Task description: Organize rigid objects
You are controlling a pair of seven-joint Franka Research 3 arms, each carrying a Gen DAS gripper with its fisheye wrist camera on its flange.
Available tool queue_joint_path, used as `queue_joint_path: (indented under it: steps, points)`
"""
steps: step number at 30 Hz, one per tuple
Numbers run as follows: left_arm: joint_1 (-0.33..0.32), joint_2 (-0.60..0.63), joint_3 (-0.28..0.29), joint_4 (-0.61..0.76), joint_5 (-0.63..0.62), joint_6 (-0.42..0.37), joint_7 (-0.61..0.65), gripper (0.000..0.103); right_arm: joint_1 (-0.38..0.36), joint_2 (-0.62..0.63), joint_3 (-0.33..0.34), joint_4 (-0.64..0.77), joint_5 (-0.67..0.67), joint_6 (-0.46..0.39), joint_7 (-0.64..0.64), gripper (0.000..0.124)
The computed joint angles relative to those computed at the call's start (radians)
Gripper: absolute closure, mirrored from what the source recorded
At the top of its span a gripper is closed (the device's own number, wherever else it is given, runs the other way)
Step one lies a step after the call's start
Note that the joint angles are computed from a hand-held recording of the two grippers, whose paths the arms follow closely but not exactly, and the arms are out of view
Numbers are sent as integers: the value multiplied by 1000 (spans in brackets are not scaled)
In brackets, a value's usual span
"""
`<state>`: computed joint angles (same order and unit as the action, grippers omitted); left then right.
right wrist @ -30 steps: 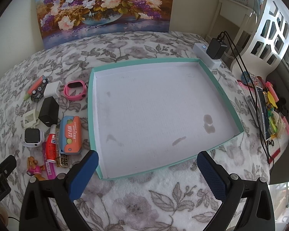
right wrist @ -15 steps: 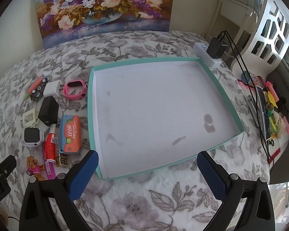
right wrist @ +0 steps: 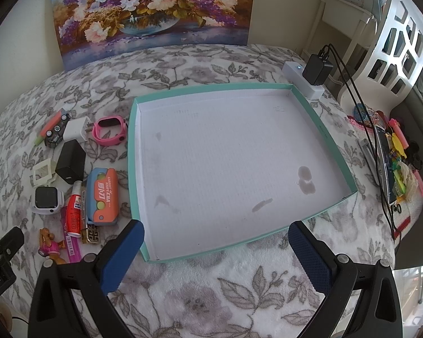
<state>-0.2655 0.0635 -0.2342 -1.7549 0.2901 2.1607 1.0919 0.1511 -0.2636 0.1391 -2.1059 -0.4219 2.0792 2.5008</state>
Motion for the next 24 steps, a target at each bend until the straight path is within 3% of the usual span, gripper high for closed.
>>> queue_joint_path:
  steps: [24]
  points:
    - [-1,2,0,3,1,-5,-1,0,1,5,-2,6,2,-2,-11,21]
